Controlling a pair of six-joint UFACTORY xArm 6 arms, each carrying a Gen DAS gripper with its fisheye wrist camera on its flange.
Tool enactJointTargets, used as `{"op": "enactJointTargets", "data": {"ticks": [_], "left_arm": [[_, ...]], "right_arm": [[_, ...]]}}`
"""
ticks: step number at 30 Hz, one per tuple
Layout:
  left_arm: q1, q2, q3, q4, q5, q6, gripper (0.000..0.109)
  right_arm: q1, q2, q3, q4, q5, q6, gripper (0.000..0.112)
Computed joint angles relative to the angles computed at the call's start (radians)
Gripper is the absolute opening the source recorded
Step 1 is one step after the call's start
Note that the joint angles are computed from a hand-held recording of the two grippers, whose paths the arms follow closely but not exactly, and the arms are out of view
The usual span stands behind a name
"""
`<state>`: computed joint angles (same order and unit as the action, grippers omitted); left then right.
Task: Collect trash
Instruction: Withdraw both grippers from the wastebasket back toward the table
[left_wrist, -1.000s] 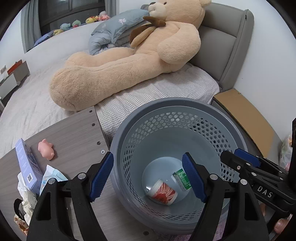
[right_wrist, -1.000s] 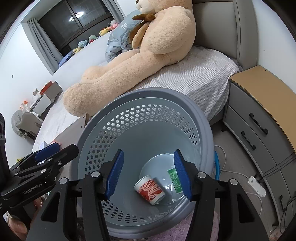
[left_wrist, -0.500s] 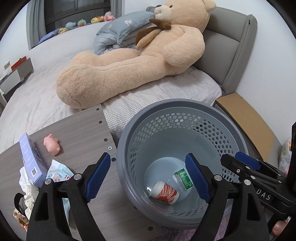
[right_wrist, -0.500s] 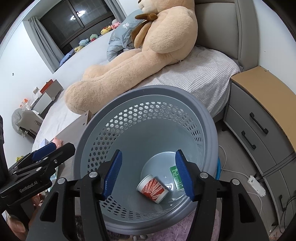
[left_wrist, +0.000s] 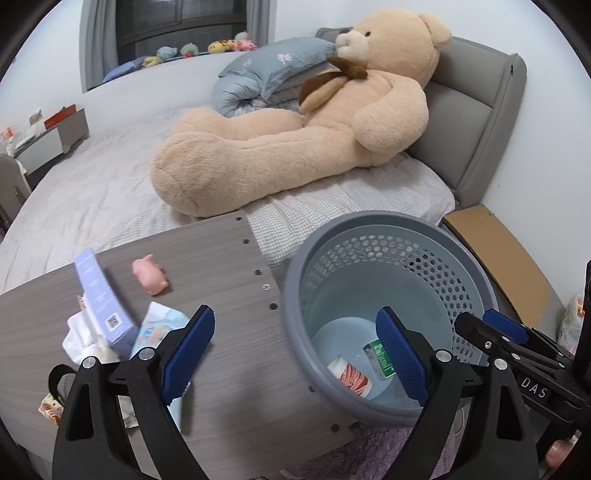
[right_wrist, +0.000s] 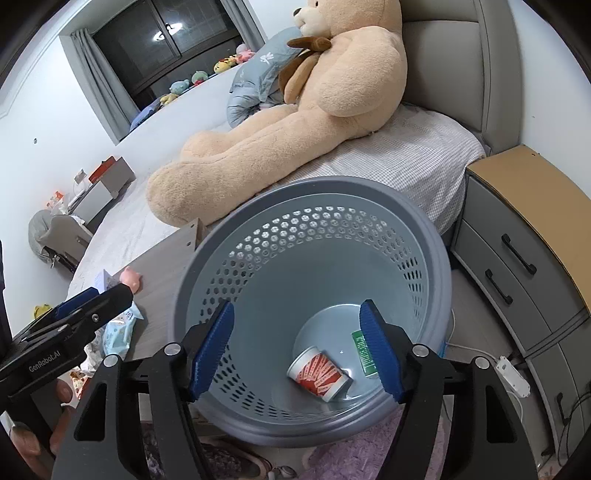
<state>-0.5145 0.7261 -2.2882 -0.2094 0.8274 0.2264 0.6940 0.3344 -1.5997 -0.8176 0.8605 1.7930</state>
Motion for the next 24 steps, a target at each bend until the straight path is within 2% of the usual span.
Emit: {"op": "enactJointTargets", "data": {"ticks": [8,13,18,24], "left_arm": [[0.06,-0.144,0.23,0.016,-0.108,-0.026,0.088],[0.109,-0.226,0.369,0.095,-0.181,-0.098,0.088],[0.17,-0.285,0.469,0.129,-0.219,-0.142,0.088],[0.232,-0.347,0.588,0.137,-0.265,-0.141,0.088]], "right_arm": [[0.04,0.086,-0.133,0.006,0.021,-0.052,0.068],[0.063,0.174,-0.269,0.033,0.039,-0.129,0.069],[0.09,0.298,-0.463,0.075,0.068,-0.226,0.069],[0.127,0.497,-0.79,0.126,0.151,-0.35,0.069]]}}
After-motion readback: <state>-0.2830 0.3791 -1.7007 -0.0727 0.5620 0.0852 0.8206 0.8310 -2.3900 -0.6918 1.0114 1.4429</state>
